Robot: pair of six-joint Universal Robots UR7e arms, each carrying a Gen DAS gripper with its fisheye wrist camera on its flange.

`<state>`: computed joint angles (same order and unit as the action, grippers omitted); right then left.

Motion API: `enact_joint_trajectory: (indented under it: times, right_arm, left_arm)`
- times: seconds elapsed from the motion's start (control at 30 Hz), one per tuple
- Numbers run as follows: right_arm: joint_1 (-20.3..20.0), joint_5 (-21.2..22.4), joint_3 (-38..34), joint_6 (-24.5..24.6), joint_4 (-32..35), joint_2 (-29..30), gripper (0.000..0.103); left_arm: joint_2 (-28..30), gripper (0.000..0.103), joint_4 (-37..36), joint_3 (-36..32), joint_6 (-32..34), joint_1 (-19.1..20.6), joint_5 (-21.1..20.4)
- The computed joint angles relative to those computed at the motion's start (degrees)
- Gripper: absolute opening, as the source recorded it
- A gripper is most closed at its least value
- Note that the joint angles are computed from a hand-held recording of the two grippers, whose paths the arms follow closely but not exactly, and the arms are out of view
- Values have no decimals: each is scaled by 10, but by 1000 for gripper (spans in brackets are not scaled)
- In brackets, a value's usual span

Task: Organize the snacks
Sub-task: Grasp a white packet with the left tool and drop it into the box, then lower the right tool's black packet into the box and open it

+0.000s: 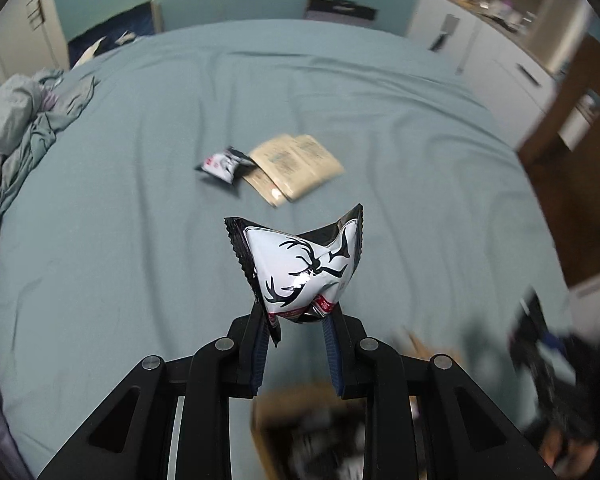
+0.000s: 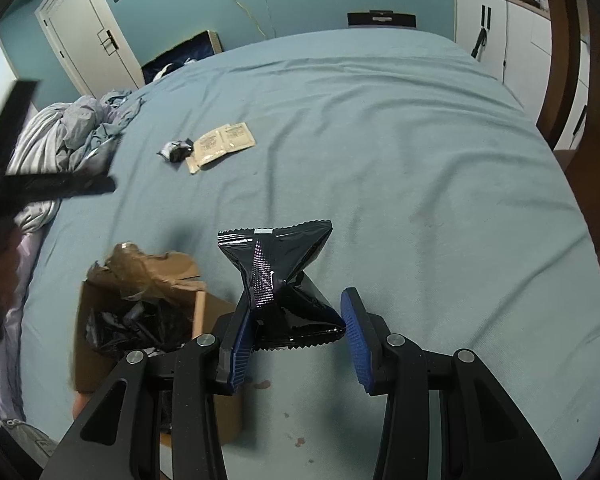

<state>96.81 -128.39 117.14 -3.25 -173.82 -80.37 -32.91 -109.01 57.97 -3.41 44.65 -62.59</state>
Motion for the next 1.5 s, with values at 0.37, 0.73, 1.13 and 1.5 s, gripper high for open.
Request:
enact_joint_trajectory:
  times: [0.37,0.73,1.13,1.5]
  right_arm:
    - [30,-28,22,-31,-26,19,41]
    - [50,-47,33,-71,-53,30,42]
    - [67,-1,47,-163,-59,45,43]
    - [40,103,61,-128,-42,-6,80]
  left_arm:
    - [-122,38,-148,288,96,-39,-25]
    - [-130,95,-255,315,84,-42,68]
    - [-134,95,-272,325,47,-35,117]
    - [-129,95,-243,314,20,-31,117]
